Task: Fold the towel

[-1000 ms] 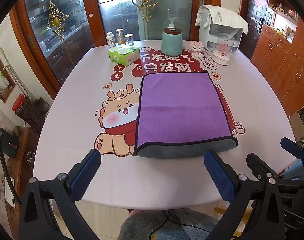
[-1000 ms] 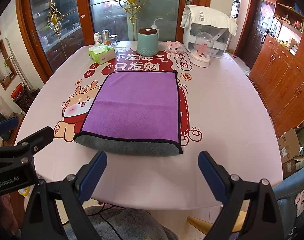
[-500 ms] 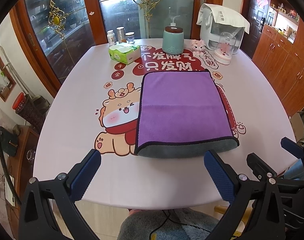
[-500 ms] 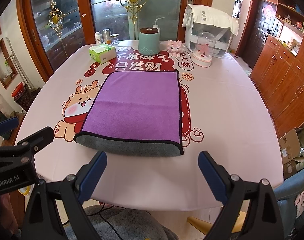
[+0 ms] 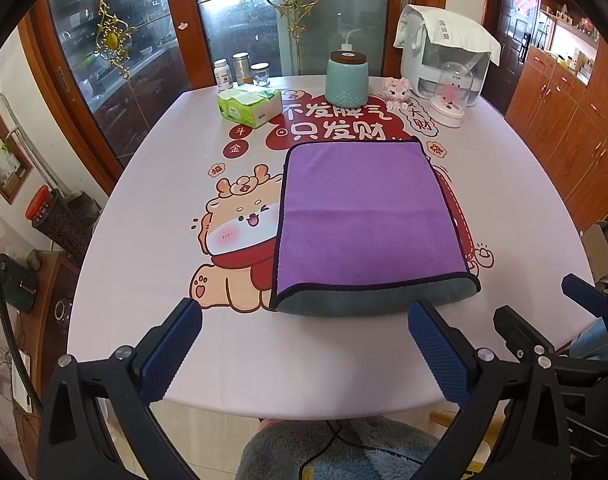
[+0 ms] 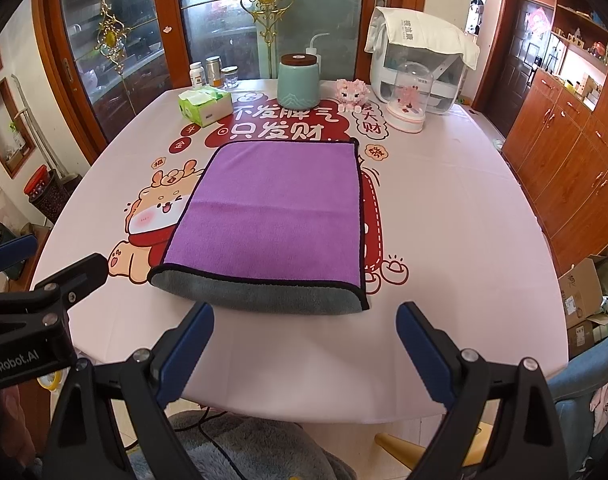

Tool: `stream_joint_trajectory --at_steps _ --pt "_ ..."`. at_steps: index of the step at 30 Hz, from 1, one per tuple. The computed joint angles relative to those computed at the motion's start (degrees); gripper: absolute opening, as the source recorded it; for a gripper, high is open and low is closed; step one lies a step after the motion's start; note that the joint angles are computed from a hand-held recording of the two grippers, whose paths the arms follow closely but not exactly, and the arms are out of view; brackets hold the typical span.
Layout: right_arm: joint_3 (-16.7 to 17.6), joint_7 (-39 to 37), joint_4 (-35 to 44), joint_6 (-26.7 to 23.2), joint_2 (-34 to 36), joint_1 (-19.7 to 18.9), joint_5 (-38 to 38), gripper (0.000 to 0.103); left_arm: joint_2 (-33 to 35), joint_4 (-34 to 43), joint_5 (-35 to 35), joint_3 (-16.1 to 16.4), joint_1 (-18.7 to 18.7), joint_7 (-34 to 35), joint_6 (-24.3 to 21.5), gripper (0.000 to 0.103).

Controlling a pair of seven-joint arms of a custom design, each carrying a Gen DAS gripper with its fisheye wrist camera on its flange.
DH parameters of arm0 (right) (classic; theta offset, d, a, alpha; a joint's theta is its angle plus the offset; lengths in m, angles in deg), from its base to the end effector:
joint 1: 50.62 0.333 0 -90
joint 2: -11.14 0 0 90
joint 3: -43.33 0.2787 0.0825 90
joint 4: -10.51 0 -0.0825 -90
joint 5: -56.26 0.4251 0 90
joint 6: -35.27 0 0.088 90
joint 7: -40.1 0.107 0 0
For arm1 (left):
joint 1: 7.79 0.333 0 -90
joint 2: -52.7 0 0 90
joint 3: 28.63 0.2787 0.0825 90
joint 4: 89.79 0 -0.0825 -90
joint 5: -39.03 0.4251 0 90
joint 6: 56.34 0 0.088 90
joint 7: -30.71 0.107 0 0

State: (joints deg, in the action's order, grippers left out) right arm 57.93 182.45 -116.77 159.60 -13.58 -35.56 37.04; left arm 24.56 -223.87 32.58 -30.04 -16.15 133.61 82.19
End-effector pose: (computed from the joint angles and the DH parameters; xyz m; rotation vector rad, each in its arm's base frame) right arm 0.4495 0.2529 0.5380 -1.6787 2.1811 -0.6210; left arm 0.4970 -0.0871 0.5374 -1.5759 2.2138 -0.6317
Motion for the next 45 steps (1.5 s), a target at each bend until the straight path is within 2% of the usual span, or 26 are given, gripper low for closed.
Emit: stream_joint_trajectory --at_steps 16,23,26,39,45 --pt "-0.07 -0.02 -0.01 0.12 0.05 0.08 0.00 0.093 -0.13 -0.44 0.17 -0.03 0.27 -0.16 0.28 0.102" --pt "0.11 0.53 0.08 1.27 1.00 0.44 -0.32 0.093 -0.62 -1.06 0.98 -0.57 0.46 -1.70 0.45 0.102" --pt "-0.73 -0.68 -1.69 2.22 -0.75 0.60 0.53 0.093 -0.94 -1.24 1.49 -0.82 0.47 -2.62 0.25 0.102" --pt "-0.78 -2.90 -5.05 4.44 -3.98 -0.89 3.43 0.093 -2.23 -1.84 2.52 -0.88 -0.49 -4.41 -0.53 0.102" --pt "-0.48 -2.07 -5.76 5.03 -4.43 -2.43 3.24 0.093 0.28 0.31 3.02 -1.20 -0.46 -3.93 -2.21 0.102"
